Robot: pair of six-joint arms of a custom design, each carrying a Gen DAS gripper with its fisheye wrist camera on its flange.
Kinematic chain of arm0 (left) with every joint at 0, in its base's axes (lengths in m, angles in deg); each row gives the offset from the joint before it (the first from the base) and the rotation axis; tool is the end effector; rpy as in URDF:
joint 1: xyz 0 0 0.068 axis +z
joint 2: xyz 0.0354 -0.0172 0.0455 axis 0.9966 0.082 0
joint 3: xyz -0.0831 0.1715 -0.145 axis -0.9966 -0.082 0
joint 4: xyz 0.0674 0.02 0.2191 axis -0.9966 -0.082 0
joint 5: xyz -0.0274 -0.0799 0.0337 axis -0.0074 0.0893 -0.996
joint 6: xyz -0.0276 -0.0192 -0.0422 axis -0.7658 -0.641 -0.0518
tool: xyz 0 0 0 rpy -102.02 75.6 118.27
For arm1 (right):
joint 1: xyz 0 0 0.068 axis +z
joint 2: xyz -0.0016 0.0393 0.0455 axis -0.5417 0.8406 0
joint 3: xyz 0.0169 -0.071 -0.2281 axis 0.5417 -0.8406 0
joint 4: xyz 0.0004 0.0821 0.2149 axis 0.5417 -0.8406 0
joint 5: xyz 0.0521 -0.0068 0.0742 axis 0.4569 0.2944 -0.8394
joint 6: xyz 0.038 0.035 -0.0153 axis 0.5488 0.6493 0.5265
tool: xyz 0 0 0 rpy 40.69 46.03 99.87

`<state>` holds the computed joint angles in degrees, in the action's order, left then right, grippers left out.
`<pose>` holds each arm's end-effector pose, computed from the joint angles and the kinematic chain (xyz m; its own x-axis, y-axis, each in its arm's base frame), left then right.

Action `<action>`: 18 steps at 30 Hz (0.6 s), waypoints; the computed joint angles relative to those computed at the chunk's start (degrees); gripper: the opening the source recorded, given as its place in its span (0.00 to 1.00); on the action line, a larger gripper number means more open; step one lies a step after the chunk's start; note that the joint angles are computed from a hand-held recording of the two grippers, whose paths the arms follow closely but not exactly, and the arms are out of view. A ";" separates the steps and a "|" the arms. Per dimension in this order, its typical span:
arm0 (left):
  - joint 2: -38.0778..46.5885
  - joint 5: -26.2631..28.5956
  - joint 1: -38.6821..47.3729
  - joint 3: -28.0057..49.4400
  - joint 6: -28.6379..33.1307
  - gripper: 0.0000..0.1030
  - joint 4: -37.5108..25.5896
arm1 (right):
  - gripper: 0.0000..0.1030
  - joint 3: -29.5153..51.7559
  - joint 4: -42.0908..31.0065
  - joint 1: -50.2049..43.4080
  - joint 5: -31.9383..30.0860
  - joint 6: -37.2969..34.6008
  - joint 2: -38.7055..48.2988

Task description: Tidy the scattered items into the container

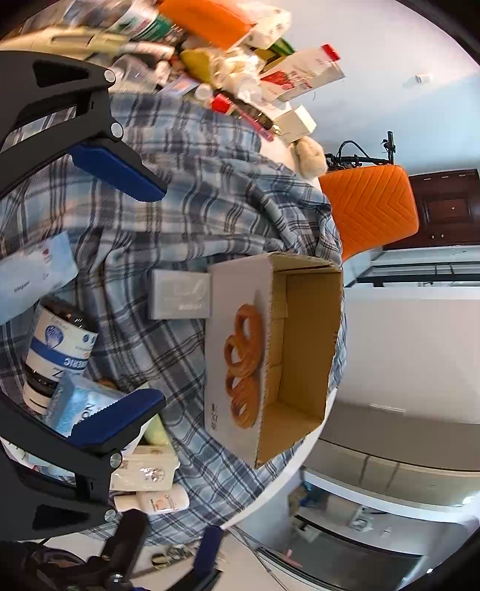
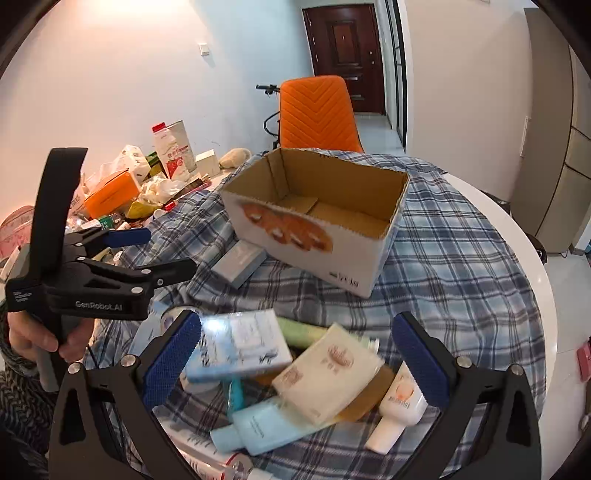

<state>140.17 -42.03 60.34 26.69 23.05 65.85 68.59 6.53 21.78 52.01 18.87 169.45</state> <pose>0.3015 -0.1489 0.1780 -0.5820 0.5157 -0.6287 0.6820 0.7306 -0.0321 0.1647 0.1940 0.1680 -0.6662 0.2491 -0.7029 0.2047 0.9674 0.1488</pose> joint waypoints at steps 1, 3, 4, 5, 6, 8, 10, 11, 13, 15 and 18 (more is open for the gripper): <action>-0.72 0.38 0.29 -1.83 -0.22 1.00 1.73 | 1.00 -0.28 -0.20 1.35 1.26 1.38 0.43; -3.01 0.17 0.70 -7.06 -0.53 1.00 6.87 | 1.00 -1.11 0.01 4.46 4.09 4.26 1.45; -4.00 -0.40 0.68 -9.19 -0.18 1.00 8.80 | 1.00 -1.86 0.82 5.96 5.26 5.10 1.86; -4.68 -1.37 0.51 -10.83 0.46 1.00 10.22 | 1.00 -2.64 1.84 7.34 6.22 5.64 2.32; -5.10 -2.85 0.16 -12.15 1.15 1.00 11.36 | 1.00 -3.46 3.12 8.58 6.84 5.81 2.93; -5.31 -6.29 -0.94 -13.77 3.40 1.00 11.38 | 1.00 -4.11 4.26 10.62 7.18 6.65 4.88; -4.78 -4.13 -0.37 -13.43 6.19 1.00 8.15 | 1.00 -4.56 5.42 12.52 7.06 7.54 7.23; -4.43 -2.65 0.15 -13.27 7.47 1.00 6.48 | 1.00 -4.66 5.78 13.32 7.17 8.16 8.18; -5.84 0.09 1.60 -15.92 7.61 1.00 8.15 | 1.00 -5.34 6.40 15.07 7.94 10.31 9.76; -6.92 1.44 2.84 -18.30 7.02 1.00 10.51 | 1.00 -5.72 6.24 16.05 8.47 12.46 10.82; -6.59 4.59 4.39 -20.17 5.72 1.00 13.88 | 1.00 -6.80 6.57 16.43 8.58 14.48 10.38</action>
<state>133.57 -37.44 64.73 6.52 28.77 79.73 61.79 13.10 38.21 60.59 33.35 179.83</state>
